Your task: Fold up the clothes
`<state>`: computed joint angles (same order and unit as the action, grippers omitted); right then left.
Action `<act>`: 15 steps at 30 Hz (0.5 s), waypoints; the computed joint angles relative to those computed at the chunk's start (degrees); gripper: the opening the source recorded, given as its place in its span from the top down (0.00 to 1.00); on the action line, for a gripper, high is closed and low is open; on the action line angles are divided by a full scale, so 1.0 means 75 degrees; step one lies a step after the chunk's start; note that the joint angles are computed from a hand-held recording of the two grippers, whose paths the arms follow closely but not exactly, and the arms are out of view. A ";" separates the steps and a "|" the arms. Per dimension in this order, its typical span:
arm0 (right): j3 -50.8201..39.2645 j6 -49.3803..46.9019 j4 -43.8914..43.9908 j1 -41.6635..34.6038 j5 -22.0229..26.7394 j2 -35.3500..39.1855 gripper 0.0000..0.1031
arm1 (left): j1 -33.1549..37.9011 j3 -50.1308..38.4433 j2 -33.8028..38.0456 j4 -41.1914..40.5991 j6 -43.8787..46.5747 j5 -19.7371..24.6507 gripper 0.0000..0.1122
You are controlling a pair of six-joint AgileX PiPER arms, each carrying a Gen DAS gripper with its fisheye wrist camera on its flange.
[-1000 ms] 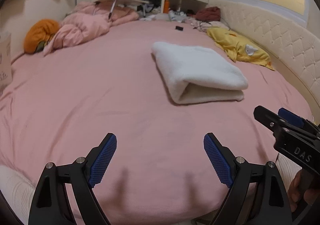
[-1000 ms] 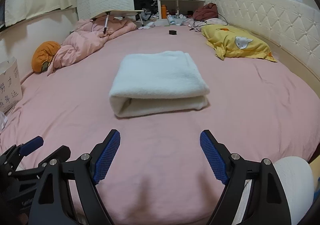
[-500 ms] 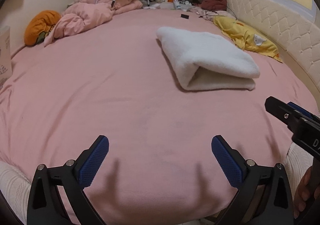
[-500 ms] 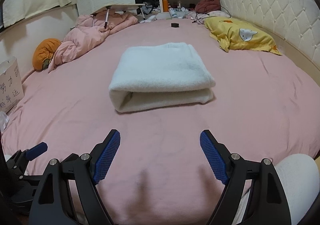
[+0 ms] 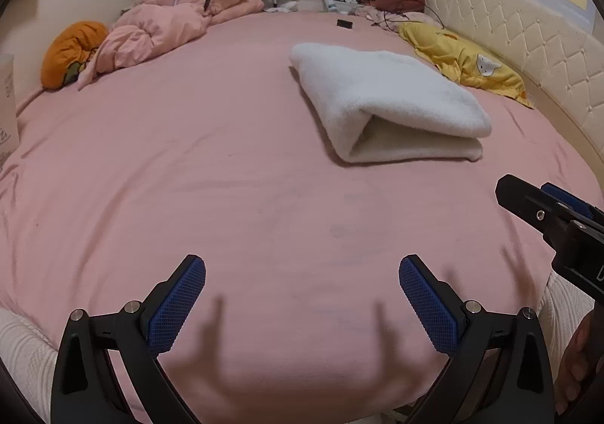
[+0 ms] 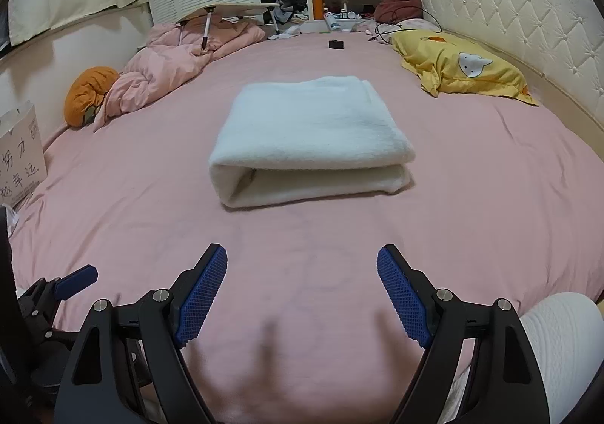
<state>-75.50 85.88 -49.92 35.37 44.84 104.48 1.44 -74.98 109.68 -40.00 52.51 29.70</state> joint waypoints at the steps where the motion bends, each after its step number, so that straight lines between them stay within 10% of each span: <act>1: -0.0009 -0.0007 0.0001 0.0001 0.0009 0.0007 0.20 | 0.0011 -0.0022 0.0004 -0.0008 0.0004 0.0037 0.08; 15: -0.0088 -0.0039 0.0038 0.0064 0.0081 0.0078 0.20 | 0.0068 0.0003 -0.0128 0.0127 -0.0381 -0.0396 0.08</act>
